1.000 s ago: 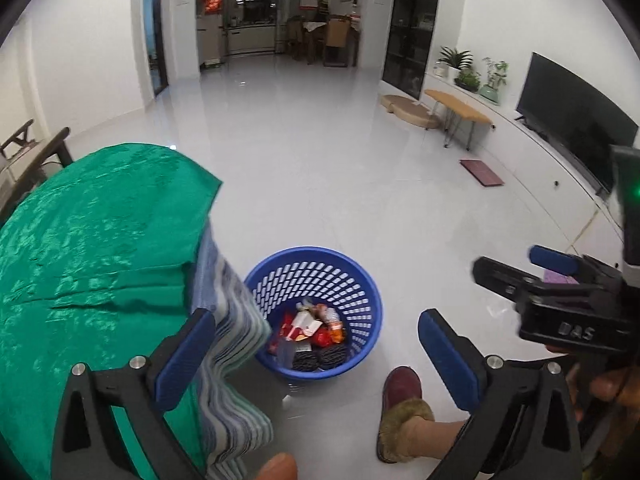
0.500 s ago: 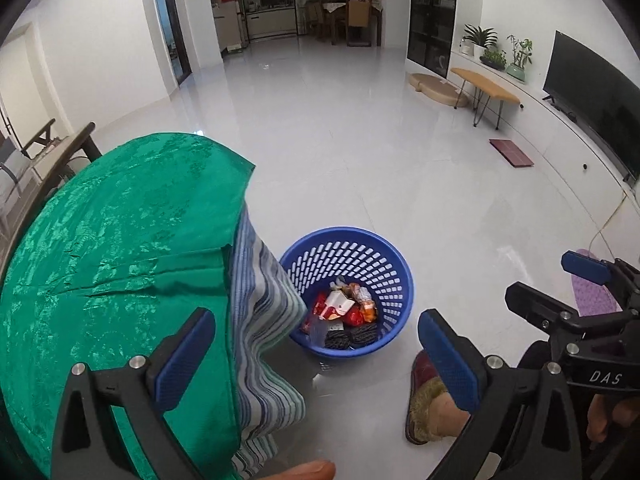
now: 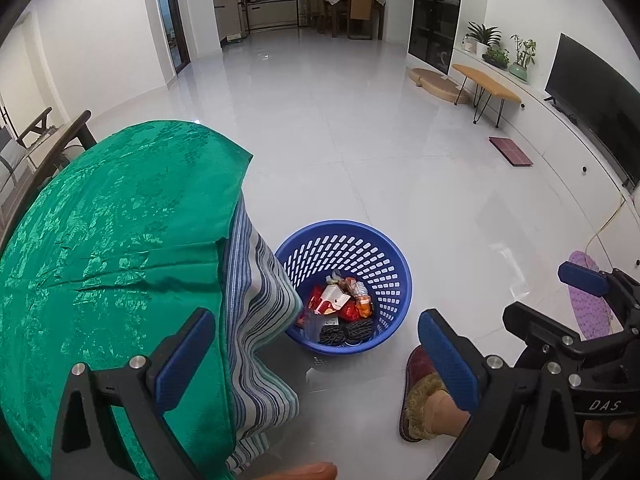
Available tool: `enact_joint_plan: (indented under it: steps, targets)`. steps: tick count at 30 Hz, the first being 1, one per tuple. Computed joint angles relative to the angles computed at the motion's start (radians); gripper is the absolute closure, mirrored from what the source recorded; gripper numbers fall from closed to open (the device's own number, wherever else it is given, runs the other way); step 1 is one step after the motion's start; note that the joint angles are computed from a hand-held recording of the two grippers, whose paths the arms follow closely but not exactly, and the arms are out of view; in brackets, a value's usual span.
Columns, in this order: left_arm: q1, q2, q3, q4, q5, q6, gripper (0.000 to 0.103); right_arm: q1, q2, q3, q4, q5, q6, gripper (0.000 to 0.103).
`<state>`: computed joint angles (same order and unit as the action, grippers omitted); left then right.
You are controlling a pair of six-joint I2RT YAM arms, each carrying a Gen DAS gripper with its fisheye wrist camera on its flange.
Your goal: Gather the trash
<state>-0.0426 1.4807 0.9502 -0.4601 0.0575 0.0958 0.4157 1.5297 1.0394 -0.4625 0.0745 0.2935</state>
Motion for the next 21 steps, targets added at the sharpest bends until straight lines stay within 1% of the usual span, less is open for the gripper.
enact_joint_plan:
  steps: [21]
  targets:
    - [0.011, 0.030, 0.003, 0.012, -0.009, -0.002, 0.000, 0.008, 0.029, 0.015, -0.007, -0.020, -0.009, 0.001]
